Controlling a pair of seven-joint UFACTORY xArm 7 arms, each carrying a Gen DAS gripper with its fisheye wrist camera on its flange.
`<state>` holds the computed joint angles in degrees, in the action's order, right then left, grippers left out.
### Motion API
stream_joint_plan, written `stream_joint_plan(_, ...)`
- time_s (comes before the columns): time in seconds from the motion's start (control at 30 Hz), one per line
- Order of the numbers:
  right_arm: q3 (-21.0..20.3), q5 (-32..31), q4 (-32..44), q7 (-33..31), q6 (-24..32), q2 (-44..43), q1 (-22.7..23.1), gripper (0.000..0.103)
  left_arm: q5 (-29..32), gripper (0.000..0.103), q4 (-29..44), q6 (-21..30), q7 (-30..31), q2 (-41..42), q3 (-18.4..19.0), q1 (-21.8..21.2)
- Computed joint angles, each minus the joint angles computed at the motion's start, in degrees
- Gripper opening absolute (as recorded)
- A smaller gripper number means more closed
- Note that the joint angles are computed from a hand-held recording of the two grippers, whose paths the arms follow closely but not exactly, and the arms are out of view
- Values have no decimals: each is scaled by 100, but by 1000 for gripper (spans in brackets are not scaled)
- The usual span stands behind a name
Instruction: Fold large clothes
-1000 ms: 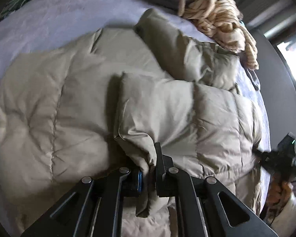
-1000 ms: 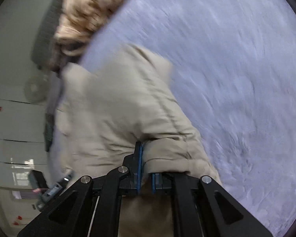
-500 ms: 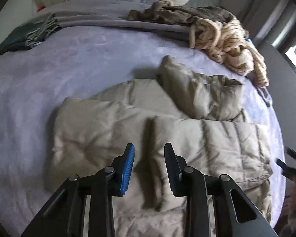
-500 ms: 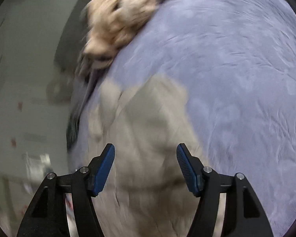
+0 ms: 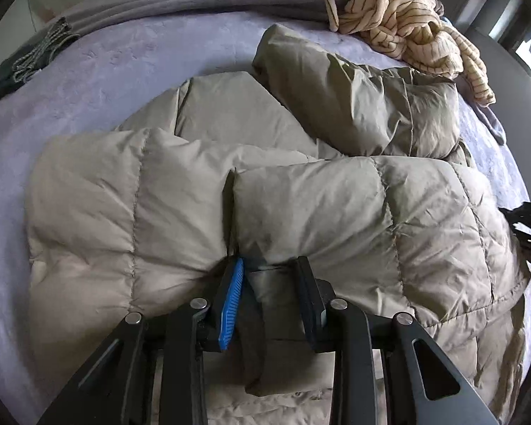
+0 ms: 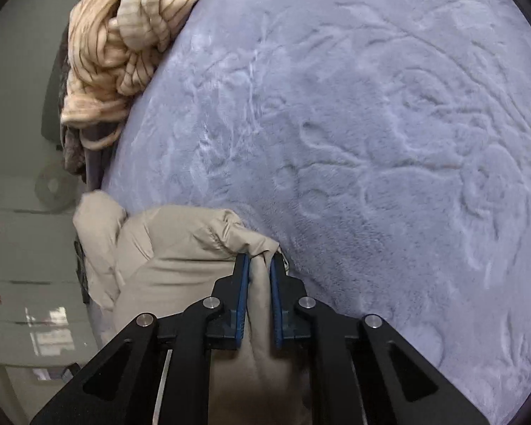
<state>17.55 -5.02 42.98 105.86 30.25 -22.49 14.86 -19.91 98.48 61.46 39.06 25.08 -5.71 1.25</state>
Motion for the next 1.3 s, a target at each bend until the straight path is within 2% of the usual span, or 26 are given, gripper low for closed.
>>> stream_joint_plan(0.07,62,-142,302,-17,635,-3,-35,12,42,34,-92,-84,-67,-143,27,-24)
stream_joint_plan(0.17,203,-452,1205,-399,1972,207,83,12,-153,34,-124,-75,-48,-316,28,89)
stream_joint_plan(0.23,336,-634,1660,-536,2519,340,237,12,-379,34,-46,137,7,-391,22,224)
stream_joint_plan(0.33,523,-757,2132,-569,2966,574,535,12,-463,34,-175,315,176,-556,49,284)
stream_joint_plan(0.47,531,-863,2572,-690,3311,1142,915,12,-43,34,-778,29,240,-755,182,115)
stream_joint_plan(0.63,245,-769,2200,-789,2936,1294,1201,11,-142,34,-1227,-419,415,-839,170,99)
stream_joint_plan(0.7,195,-822,2273,-904,3029,1367,1243,11,-90,34,-1288,-504,490,-895,171,76)
stream_joint_plan(0.8,166,-807,2506,-937,3342,1414,1315,11,58,34,-1292,-465,329,-1006,234,40)
stream_joint_plan(0.9,199,-879,2751,-750,3646,1428,1377,15,146,34,-1327,-453,185,-1144,296,51)
stream_joint_plan(1.03,261,-830,3113,-549,4234,1506,1507,16,283,34,-1362,-287,-135,-1308,388,81)
stream_joint_plan(1.3,395,-498,3100,-69,4142,1298,1715,18,408,36,-1839,-58,-167,-1959,523,170)
